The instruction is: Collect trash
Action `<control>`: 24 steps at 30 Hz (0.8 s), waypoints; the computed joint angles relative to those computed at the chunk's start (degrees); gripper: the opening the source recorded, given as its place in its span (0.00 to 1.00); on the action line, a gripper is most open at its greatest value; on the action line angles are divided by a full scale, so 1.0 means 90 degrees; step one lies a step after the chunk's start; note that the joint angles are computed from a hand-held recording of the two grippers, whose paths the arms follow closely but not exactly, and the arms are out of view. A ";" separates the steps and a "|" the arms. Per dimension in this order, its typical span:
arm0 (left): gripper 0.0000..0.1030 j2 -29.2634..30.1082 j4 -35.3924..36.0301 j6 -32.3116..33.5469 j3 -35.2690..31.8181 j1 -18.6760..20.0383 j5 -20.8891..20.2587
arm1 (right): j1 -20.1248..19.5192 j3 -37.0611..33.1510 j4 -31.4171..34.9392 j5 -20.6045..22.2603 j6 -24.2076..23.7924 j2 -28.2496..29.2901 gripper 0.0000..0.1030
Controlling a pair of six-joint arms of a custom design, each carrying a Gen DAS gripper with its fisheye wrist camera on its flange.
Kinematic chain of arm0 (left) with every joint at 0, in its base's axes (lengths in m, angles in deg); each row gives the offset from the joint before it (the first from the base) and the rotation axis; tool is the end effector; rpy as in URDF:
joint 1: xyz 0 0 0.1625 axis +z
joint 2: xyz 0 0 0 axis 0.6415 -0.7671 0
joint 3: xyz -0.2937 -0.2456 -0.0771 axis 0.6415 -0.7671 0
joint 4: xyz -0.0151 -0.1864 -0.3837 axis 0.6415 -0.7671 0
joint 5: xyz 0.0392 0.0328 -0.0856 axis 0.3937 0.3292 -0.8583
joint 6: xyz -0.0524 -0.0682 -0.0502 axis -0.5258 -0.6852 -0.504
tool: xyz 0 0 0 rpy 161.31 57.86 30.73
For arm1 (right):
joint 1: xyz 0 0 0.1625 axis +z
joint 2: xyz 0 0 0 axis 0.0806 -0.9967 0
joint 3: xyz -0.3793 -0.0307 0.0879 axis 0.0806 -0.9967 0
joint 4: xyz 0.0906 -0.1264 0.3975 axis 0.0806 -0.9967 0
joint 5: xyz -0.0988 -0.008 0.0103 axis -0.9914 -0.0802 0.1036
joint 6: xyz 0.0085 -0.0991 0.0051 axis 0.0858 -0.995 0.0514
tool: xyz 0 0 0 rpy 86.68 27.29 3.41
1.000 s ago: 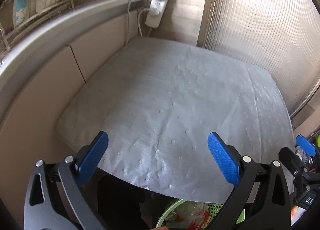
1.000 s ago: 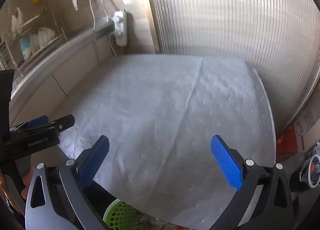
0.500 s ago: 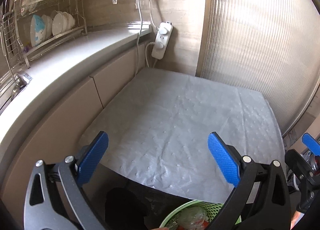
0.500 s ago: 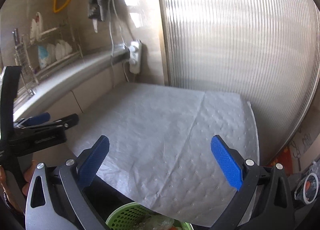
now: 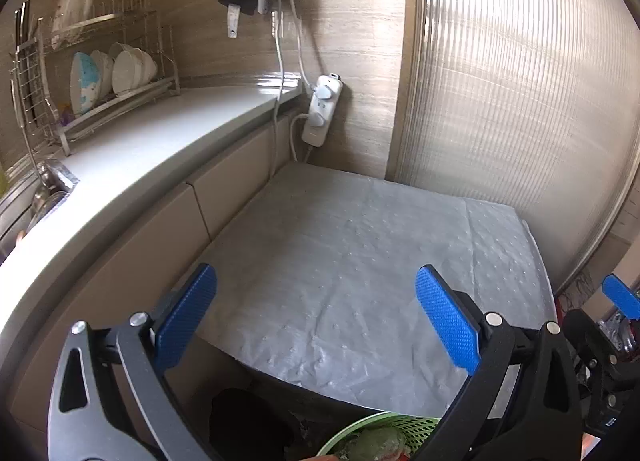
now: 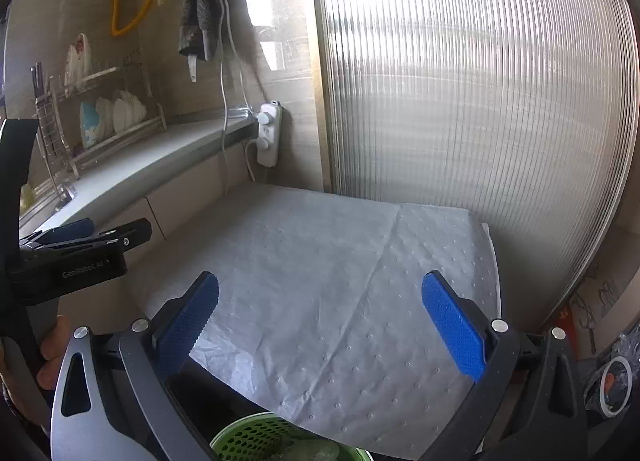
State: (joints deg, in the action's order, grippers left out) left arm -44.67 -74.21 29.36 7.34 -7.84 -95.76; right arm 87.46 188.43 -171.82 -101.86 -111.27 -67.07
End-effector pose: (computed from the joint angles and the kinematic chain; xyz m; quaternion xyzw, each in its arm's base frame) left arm -0.5203 -0.5958 0.1071 0.0642 0.7981 -0.4626 0.3806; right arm 0.1391 -0.5809 0.4374 0.3004 -0.8265 0.4183 0.2275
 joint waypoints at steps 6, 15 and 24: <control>0.93 0.0089 -0.0443 0.0447 -0.0034 0.0030 -0.0127 | -0.0002 -0.0022 -0.0074 -0.0108 0.0049 0.0036 0.98; 0.93 0.0075 -0.0587 0.0543 0.0008 0.0052 -0.0224 | 0.0046 -0.0067 -0.0424 -0.0531 0.0055 0.0215 0.98; 0.93 0.0086 -0.0664 0.0640 0.0012 0.0073 -0.0269 | 0.0041 -0.0142 -0.0453 -0.0707 0.0057 0.0306 0.98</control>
